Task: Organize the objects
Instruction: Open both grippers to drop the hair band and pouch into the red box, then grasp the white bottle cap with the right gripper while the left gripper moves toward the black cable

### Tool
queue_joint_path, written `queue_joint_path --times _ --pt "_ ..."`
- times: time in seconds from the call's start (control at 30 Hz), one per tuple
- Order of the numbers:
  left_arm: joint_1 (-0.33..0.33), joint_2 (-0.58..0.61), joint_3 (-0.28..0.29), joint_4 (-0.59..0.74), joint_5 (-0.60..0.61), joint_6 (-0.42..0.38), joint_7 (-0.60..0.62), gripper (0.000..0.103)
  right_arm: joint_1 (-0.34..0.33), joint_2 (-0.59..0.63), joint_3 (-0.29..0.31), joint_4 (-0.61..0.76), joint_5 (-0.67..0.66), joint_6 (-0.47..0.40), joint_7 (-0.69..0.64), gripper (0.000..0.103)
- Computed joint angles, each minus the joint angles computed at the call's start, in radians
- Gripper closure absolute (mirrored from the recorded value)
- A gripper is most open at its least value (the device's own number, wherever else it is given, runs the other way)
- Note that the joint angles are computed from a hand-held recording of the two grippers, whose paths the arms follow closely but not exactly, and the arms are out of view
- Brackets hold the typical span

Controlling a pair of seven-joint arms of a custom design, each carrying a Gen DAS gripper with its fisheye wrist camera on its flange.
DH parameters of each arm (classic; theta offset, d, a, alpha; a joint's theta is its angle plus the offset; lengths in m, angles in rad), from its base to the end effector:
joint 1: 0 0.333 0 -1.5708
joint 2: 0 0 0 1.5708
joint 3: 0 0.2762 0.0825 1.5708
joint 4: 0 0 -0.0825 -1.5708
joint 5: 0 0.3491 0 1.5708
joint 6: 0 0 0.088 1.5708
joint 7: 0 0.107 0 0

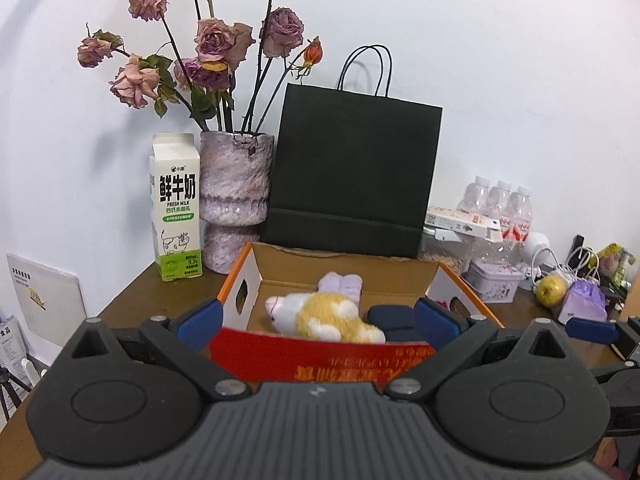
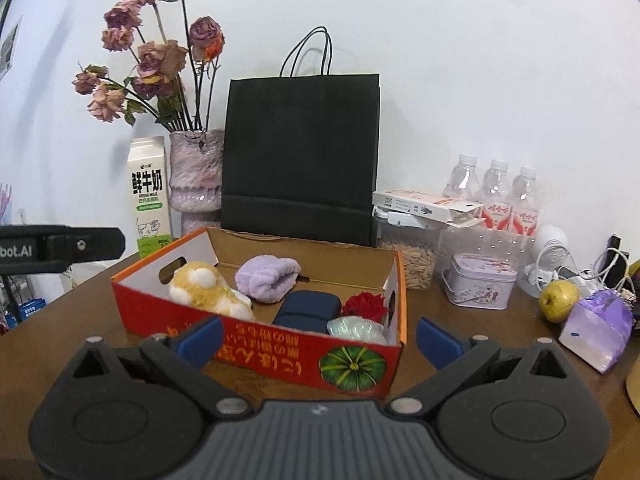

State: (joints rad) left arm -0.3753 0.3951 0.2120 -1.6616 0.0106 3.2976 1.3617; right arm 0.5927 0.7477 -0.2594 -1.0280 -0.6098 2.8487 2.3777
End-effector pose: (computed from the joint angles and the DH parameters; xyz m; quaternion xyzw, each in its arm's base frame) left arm 0.6445 -0.1332 0.5192 -0.5618 0.5849 -0.4652 0.3548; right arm 0.6552 0.3452 0.5103 -0.6393 0.5286 -0.3747 0.4141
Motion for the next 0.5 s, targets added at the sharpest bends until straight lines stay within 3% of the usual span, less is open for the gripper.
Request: queue_joint_path --times 0.27,0.37,0.47,0.5 --pt "-0.002 -0.071 -0.018 -0.135 -0.026 0.061 0.064 0.0 0.111 -0.158 -0.121 -0.276 -0.229 0.092 0.234 0.0" --pt "0.016 -0.088 -0.049 -0.179 -0.045 0.09 0.109 0.0 0.12 -0.202 -0.121 -0.338 -0.311 0.102 0.309 0.0" --pt "-0.049 -0.099 0.005 -0.219 -0.109 0.104 0.171 0.0 0.117 -0.236 -0.107 -0.383 -0.377 0.106 0.366 0.0" --pt "-0.048 -0.103 0.0 -0.227 -0.12 0.103 0.186 0.0 0.115 -0.246 -0.101 -0.397 -0.397 0.107 0.384 0.0"
